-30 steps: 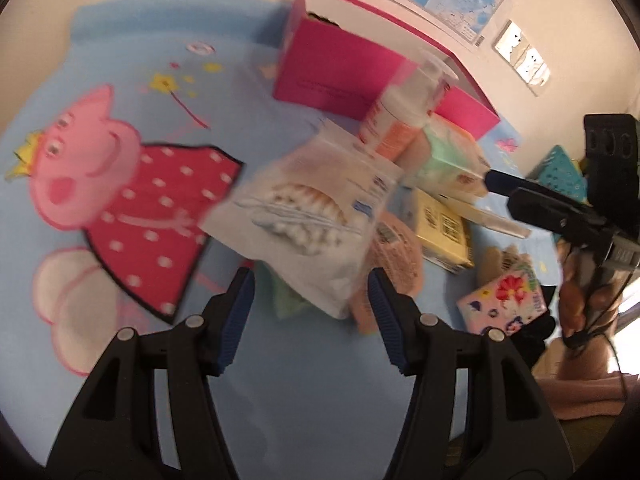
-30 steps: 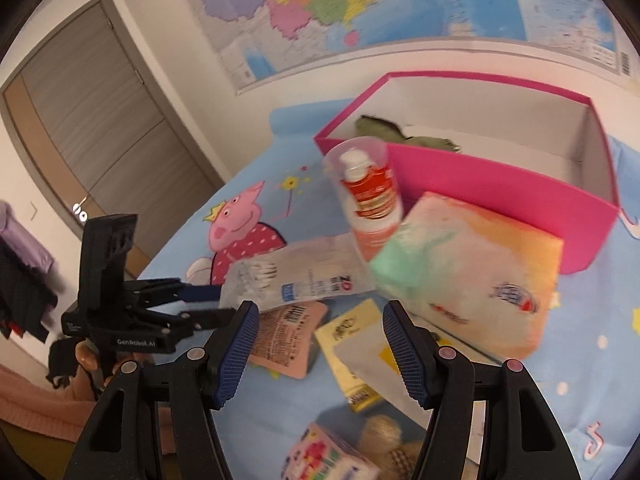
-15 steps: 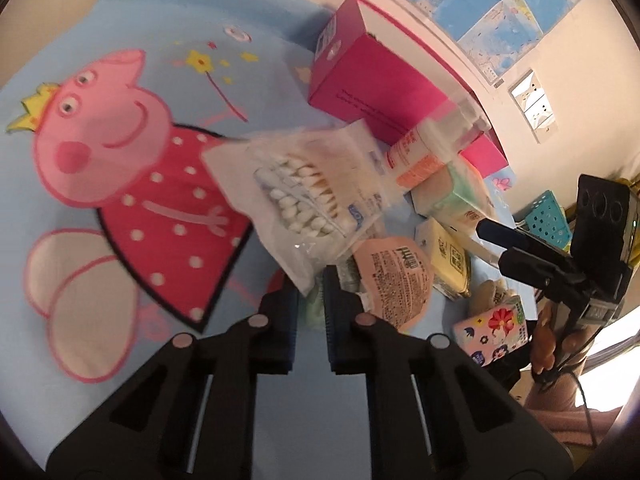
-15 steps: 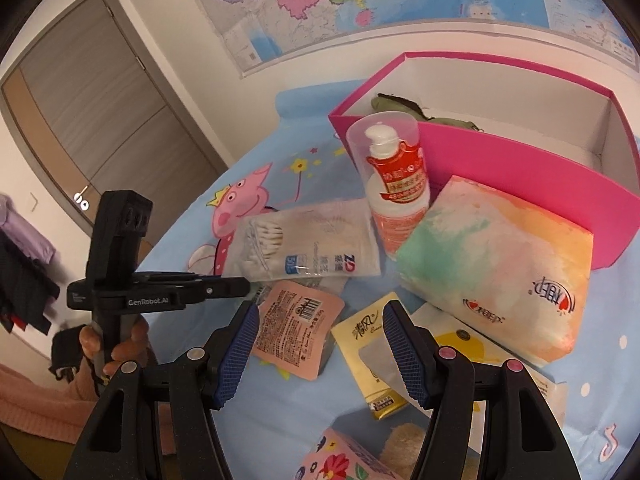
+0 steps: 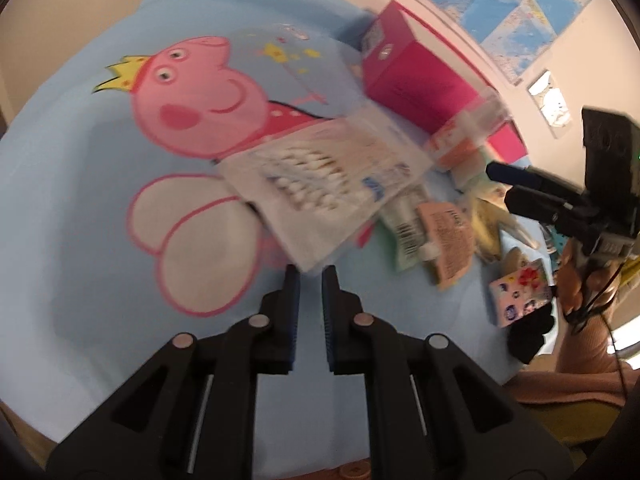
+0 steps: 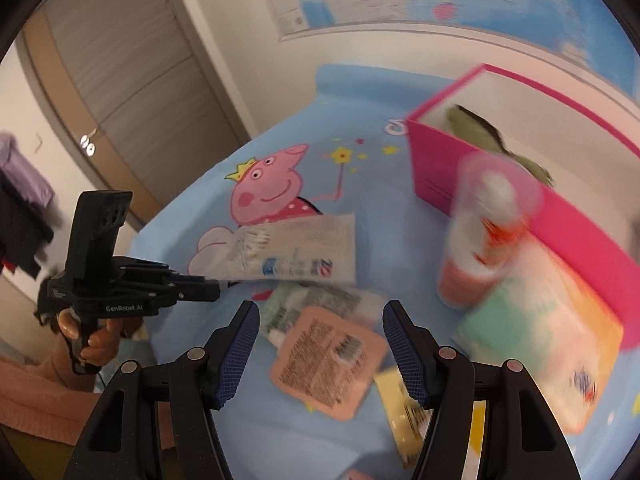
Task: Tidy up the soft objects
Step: 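Grasp the white cotton-swab bag with the right gripper, then carry the cotton-swab bag into the pink box and release it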
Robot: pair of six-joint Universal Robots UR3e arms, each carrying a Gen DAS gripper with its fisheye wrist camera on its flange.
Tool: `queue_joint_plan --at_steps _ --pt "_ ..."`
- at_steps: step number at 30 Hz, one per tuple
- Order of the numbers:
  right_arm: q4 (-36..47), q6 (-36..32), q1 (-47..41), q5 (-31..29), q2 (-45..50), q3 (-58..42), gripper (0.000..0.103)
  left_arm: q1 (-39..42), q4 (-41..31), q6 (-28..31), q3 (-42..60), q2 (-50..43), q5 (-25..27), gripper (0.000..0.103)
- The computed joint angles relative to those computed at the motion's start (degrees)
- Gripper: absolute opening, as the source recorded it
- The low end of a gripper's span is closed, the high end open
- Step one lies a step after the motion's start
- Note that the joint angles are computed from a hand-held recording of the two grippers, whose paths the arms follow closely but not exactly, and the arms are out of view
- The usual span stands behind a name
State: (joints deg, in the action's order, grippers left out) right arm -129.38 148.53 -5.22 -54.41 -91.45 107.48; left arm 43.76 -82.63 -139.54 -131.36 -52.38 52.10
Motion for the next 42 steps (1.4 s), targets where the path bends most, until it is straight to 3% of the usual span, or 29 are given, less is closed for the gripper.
queue_joint_plan --at_steps 2,4,5,10,16,19,20,23,26,34,42 --pt "0.2 1.1 3.0 -1.9 3.8 -4.2 0.065 1.9 -3.3 2.5 0.7 0.3 -1.2 0.016" --pt "0.5 3.3 6.4 -5.3 8.9 -9.8 0.064 1.7 -2.5 1.9 0.5 0.9 -1.2 0.045" --pt "0.5 4.1 7.3 -6.4 10.9 -12.1 0.064 2.2 -3.5 2.6 0.7 1.0 -2.0 0.050" --pt "2.5 9.9 11.8 -12.4 21.7 -24.0 0.063 1.7 -2.3 2.3 1.6 -1.5 -3.0 0.060" --pt "7.9 13.4 13.1 -12.2 30.3 -33.2 0.063 0.4 0.3 1.2 3.5 -8.7 -5.1 0.060" --pt "7.9 12.4 12.6 -9.9 29.6 -32.1 0.039 -0.7 2.4 -0.3 4.3 -11.1 -5.5 0.059" --pt "7.4 12.3 12.4 -9.9 28.9 -31.2 0.035 -1.5 4.6 -1.8 4.0 -11.2 -5.0 0.057" --pt "2.1 12.6 12.9 -10.7 27.1 -27.2 0.025 -4.7 12.8 -7.1 3.1 -12.1 -1.3 0.034" --pt "-0.1 12.1 11.7 -9.3 23.6 -23.1 0.018 -5.4 14.3 -8.3 3.3 -12.4 -0.3 0.030" --pt "-4.0 11.0 5.7 -2.4 9.4 -12.5 0.018 -5.9 9.3 -6.2 9.3 -7.3 -4.5 0.030" --pt "-1.8 8.6 -5.8 5.7 -1.0 -9.3 0.018 -20.2 25.5 -18.0 23.3 -20.6 -2.6 0.030"
